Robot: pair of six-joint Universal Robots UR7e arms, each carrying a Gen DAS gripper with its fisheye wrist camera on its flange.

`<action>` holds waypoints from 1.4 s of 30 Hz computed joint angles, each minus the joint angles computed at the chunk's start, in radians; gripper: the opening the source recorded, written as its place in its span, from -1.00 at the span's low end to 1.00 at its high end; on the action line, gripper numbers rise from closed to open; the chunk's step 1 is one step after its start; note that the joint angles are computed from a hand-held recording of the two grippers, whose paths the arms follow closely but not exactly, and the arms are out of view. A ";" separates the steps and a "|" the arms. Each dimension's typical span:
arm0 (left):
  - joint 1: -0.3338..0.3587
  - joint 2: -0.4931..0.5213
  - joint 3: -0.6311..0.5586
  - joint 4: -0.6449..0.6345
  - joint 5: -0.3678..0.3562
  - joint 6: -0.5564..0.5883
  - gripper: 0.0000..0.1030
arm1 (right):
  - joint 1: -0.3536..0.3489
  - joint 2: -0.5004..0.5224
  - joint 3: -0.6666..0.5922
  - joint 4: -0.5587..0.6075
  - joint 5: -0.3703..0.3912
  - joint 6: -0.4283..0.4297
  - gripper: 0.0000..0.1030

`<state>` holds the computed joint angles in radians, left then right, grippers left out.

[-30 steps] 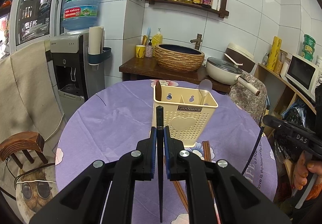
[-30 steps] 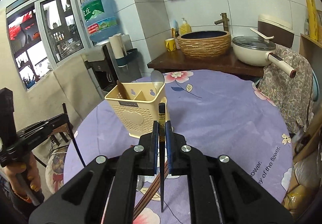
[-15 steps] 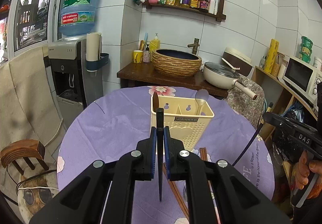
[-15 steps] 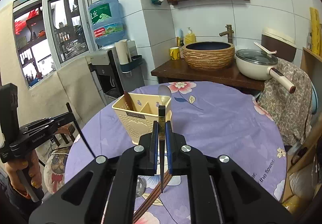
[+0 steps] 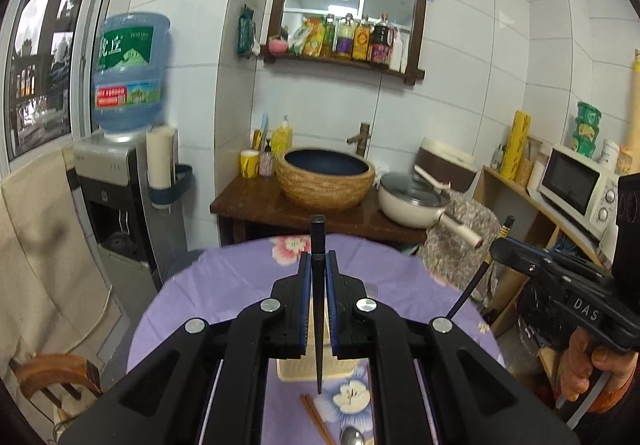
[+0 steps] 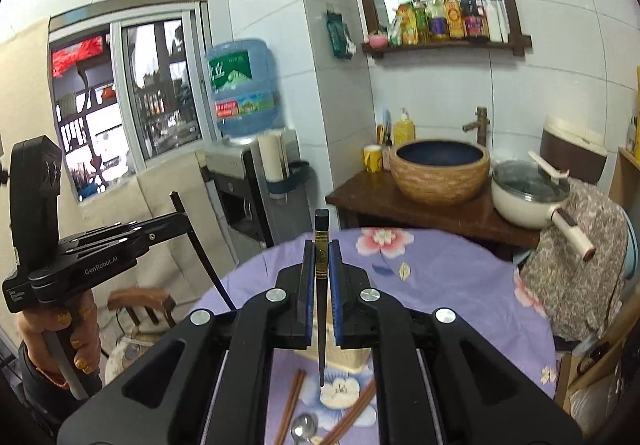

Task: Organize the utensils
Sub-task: 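Lower the chopsticks into the holder and open both tools to release, then move both tools down to the brown chopsticks beside the holder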

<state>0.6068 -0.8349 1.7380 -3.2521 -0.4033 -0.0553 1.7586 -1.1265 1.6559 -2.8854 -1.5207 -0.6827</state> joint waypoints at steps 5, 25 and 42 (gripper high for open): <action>0.009 0.051 -0.134 -0.009 0.019 0.072 -0.86 | 0.057 0.091 -0.117 -0.066 -0.053 0.040 -0.86; 0.194 0.165 -0.152 0.078 -0.047 -0.139 -0.86 | -0.020 0.304 -0.186 -0.120 -0.164 0.063 -0.85; 0.147 0.188 -0.077 -0.229 0.031 0.060 0.19 | -0.048 0.274 -0.083 -0.339 -0.092 0.012 0.07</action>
<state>0.7543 -0.6472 1.6610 -3.4808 -0.3719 0.0050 1.7111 -0.8523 1.5734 -3.2240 -1.6131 -0.6711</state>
